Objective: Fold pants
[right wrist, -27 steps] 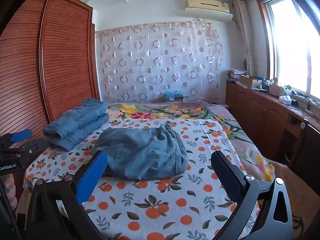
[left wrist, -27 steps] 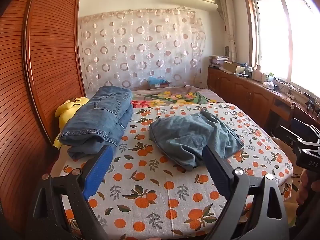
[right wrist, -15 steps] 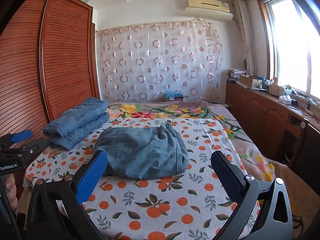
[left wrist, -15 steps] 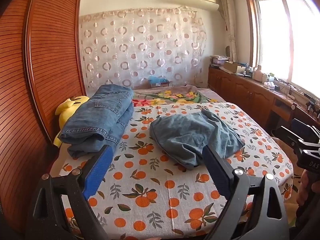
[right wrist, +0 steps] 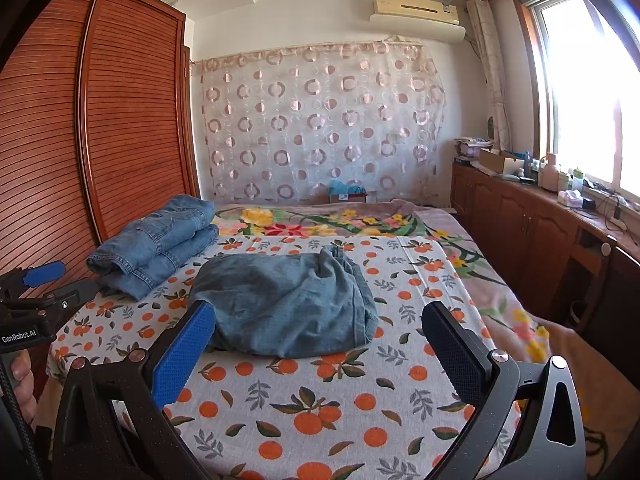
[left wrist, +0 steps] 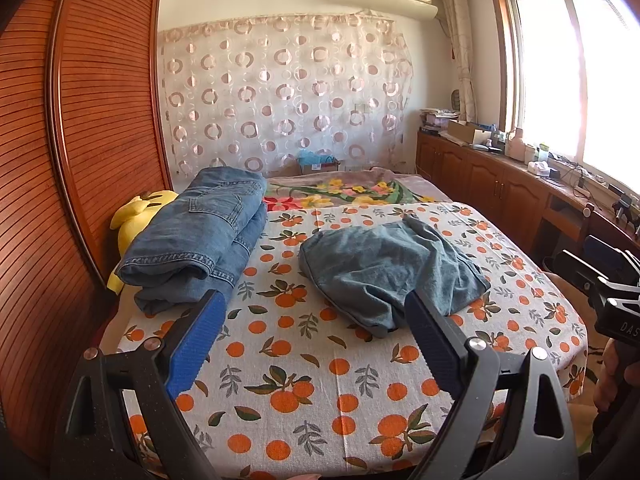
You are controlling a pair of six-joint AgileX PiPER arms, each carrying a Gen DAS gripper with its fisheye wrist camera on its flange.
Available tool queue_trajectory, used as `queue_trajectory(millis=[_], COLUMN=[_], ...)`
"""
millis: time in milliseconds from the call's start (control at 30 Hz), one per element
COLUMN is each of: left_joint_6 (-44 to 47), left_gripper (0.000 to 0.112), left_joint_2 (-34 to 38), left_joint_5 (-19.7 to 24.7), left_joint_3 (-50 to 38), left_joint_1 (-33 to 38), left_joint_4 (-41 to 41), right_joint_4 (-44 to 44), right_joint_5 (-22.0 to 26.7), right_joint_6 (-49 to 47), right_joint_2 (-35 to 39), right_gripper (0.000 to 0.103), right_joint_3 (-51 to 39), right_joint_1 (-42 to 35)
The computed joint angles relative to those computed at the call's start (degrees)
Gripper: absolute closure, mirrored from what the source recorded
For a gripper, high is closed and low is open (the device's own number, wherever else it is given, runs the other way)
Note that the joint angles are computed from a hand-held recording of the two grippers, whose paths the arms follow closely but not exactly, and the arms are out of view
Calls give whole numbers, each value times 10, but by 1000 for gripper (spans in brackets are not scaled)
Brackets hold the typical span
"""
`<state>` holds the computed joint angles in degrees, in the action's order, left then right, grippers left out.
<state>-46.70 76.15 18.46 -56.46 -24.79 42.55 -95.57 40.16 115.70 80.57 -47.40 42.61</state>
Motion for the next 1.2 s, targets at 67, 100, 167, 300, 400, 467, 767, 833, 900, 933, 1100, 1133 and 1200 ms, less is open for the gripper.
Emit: queue_trajectory(millis=[67,100,167,300,400,467,767,833,900,933,1100,1133,1200], left_joint_6=[7,5,5,13,-32,-28,-21,-24,-22,-21,-23,-24,-24], left_gripper=[21,21,21,21,21,21,21,21,21,21,21,21,21], left_joint_2=[6,6,6,1,6,3,-3,-3,-3,-3,-4,-3,-3], left_joint_5=[7,5,2,-7,-11,-5,14,14,14,14,13,14,14], left_joint_3=[-12,-11,-9,-3,6,5,-5,-5,-5,-5,-5,-5,-5], left_joint_1=[-1,-1,2,9,1,-3,-14,-15,-15,-14,-15,-15,-15], left_joint_4=[-10,-8,-7,-13,26,22,14,17,15,14,17,17,18], right_joint_4=[0,0,-1,-2,-2,-2,-2,-2,-1,-1,-2,-2,-2], right_joint_5=[1,2,3,6,6,7,5,5,6,6,6,6,6], right_joint_6=[-1,0,2,3,4,5,4,4,5,5,5,5,5], right_joint_2=[0,0,0,-1,-1,-1,-3,-3,-3,-3,-3,-3,-3], right_gripper=[0,0,0,0,0,0,0,0,0,0,0,0,0], right_joint_3=[0,0,1,2,2,3,3,3,3,3,3,3,2], right_joint_1=[1,1,3,5,6,7,5,5,5,5,5,5,5])
